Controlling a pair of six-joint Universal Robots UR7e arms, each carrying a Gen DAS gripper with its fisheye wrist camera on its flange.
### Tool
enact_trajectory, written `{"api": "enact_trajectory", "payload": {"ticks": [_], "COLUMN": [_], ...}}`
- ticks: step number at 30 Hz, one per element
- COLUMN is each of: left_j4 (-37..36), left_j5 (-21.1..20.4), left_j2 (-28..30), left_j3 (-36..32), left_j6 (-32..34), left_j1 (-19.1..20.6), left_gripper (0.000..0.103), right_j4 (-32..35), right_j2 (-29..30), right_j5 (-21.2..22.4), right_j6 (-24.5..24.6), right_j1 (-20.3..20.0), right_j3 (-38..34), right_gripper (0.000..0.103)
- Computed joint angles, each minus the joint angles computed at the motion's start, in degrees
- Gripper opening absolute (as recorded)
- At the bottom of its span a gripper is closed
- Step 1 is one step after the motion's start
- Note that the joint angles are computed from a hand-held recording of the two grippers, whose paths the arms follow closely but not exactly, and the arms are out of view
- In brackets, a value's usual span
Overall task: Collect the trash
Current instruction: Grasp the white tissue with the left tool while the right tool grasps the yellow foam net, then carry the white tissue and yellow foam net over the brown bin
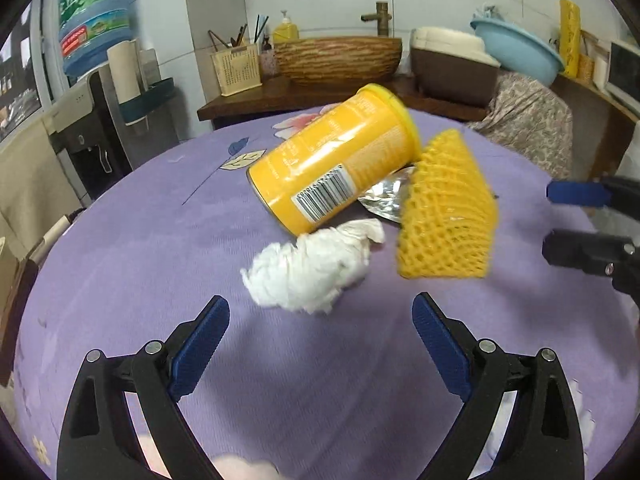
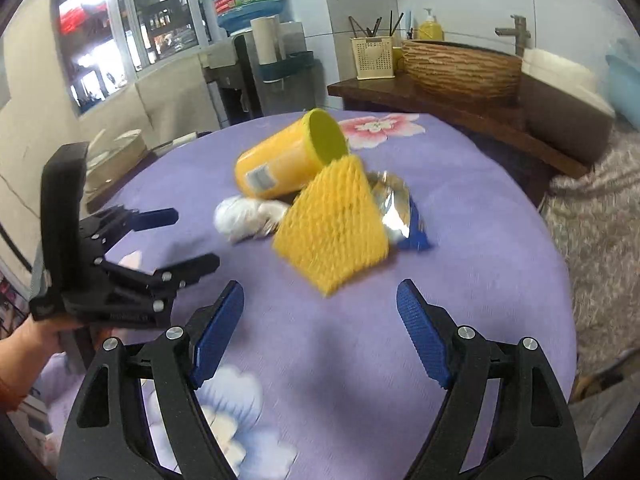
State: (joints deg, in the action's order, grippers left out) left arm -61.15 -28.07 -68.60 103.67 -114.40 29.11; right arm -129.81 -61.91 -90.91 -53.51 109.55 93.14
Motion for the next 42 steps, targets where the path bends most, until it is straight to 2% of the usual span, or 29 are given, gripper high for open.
{"api": "enact_trajectory", "payload": {"ticks": [5, 7, 8, 9, 11, 12, 13, 15, 18, 25, 30, 34, 38, 42], "left_j4": [-0.73, 0.35, -1.05, -2.85, -2.58, -2.15, -1.34, -0.37, -1.19, -8.59, -13.06, -24.11, -29.32, -43.09], "left_j5": [-0.21, -0.37, -0.33, -0.23, 0.04, 0.16, 0.08, 0.43, 0.24, 0.54, 0.02, 0.60, 1.83, 2.54], "left_j2": [-0.68, -0.26, -0.67, -1.02, -0.93, -0.72, -0.47, -0.18, -0.50, -0.96, 3.24, 6.31, 10.86, 14.82], "left_j3": [0.16, -0.36, 0.13, 0.68, 0.72, 0.55, 0.38, 0.21, 1.30, 5.30, 5.15, 6.07, 3.94, 3.26], "left_j6": [2.62, 3.10, 4.41, 5.71, 5.71, 5.53, 4.93, 4.09, 2.63, 0.69, 2.80, 8.83, 13.77, 24.72], "left_j1": [1.88, 2.12, 2.22, 2.28, 2.04, 1.86, 1.44, 0.94, -0.56, -6.24, -9.79, -12.13, -13.08, -12.68], "left_gripper": [0.077, 0.065, 0.062, 0.055, 0.048, 0.042, 0.039, 0.032, 0.018, 0.016, 0.016, 0.016, 0.016, 0.016], "right_j4": [-2.80, -1.97, -1.75, -1.90, -1.68, -1.61, -1.97, -3.61, -3.67, 2.78, 5.01, 5.49, 5.31, 3.84], "right_j2": [5.58, 7.45, 8.39, 9.14, 10.08, 10.14, 10.03, 9.09, 5.99, -2.88, -10.44, -15.96, -20.95, -24.85], "right_j5": [-2.64, -3.04, -3.53, -4.30, -5.32, -5.89, -6.02, -5.56, -3.14, 3.54, 4.82, 5.82, 6.66, 7.00], "right_j6": [-0.88, 0.01, 0.37, 0.46, 0.31, -0.04, -0.25, -1.68, -4.01, -5.38, -8.08, -9.90, -10.58, -9.90], "right_j1": [2.02, 2.32, 2.54, 2.75, 3.08, 3.16, 3.22, 3.16, 2.26, -1.28, -4.55, -7.59, -11.20, -15.08], "right_j3": [-3.64, -5.53, -6.31, -6.73, -7.08, -6.76, -6.30, -4.53, -1.57, 2.84, 7.53, 10.35, 12.38, 13.43], "right_gripper": [0.078, 0.074, 0.071, 0.067, 0.055, 0.040, 0.031, 0.025, 0.022, 0.022, 0.022, 0.022, 0.022, 0.022]}}
